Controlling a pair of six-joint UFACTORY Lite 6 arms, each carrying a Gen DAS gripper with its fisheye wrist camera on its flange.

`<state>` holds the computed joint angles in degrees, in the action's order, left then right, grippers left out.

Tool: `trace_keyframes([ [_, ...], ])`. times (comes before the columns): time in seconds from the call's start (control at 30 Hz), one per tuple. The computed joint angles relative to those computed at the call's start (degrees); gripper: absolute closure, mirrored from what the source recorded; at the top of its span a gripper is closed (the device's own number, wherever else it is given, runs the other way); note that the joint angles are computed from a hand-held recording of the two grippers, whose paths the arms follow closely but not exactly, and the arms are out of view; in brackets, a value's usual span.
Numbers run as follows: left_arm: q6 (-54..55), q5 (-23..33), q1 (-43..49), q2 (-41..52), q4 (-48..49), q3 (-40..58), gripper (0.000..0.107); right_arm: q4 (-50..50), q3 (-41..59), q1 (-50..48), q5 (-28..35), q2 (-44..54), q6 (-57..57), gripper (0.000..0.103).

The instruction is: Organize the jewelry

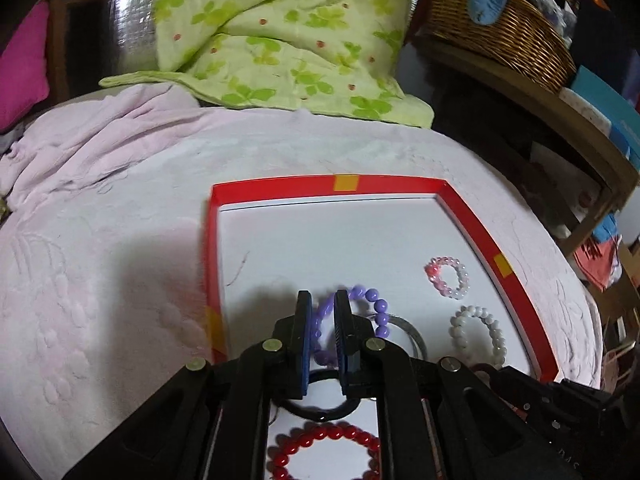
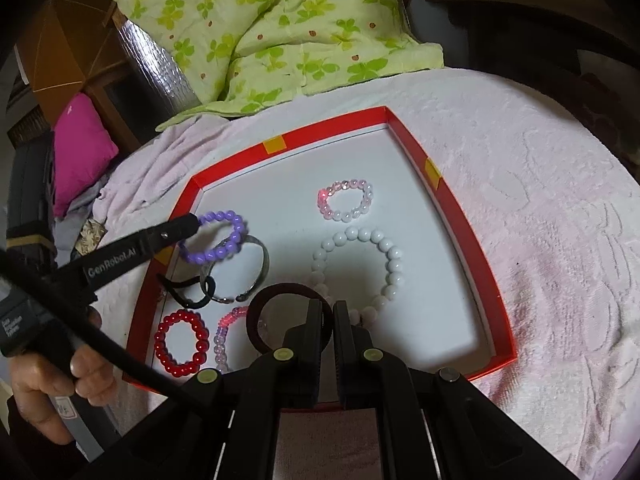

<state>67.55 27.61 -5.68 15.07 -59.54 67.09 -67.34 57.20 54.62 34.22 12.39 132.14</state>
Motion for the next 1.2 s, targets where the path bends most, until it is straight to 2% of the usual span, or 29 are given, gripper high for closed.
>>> trace_keyframes([
  [0.03, 0.27, 0.65, 0.46, -0.19, -0.37, -0.10, 0.089, 0.19, 0.04, 0.02, -0.02, 0.05, -0.09, 0.097],
  [0.1, 2.20, 0.78, 1.01, -2.27, -2.12, -2.00, 0.075, 1.28, 0.17, 0.48, 0.91, -0.18, -0.37, 0.097],
  [0.27, 3.72, -0.60, 1.39, -10.43, -2.37, -8.02, 0.070, 1.00, -1.50, 1.44, 3.07, -2.68, 1.88, 0.096],
  [0.43, 3.01, -4.34, 0.00, -20.96, 1.52, -16.49, 0.052, 0.76, -2.87, 1.99, 3.18, -5.27, 3.65, 0.095],
  [0.63, -7.12, -4.83, -0.88, -30.19, 13.24, -22.78, 0.041, 2.03, -3.74, 4.56, 7.11, -8.61, 4.30, 0.094],
  [0.73, -17.41, -6.05, -1.85, -35.27, 23.60, -25.33, 0.038, 3.31, -3.22, 6.63, 10.51, -10.10, 3.62, 0.094],
  [0.8, -23.50, -6.27, -2.16, -39.58, 29.65, -27.27, 0.037, 4.74, -1.77, 8.23, 13.28, -10.17, 1.52, 0.083],
  [0.87, -26.62, -5.01, -1.58, -44.45, 33.14, -29.16, 0.037, 6.12, 0.45, 10.15, 16.81, -9.54, -1.30, 0.056],
  [0.9, -27.46, -4.21, -1.11, -46.29, 34.16, -29.79, 0.037, 6.35, 1.64, 11.89, 19.54, -9.12, -2.20, 0.051],
  [1.07, -28.62, 2.27, 3.16, -58.87, 36.79, -34.28, 0.036, 9.50, 6.23, 19.57, 30.09, -6.25, -6.67, 0.050],
  [1.2, -26.40, 10.40, 8.80, -70.55, 36.20, -37.93, 0.036, 11.41, 6.39, 25.29, 35.93, -5.81, -5.23, 0.050],
])
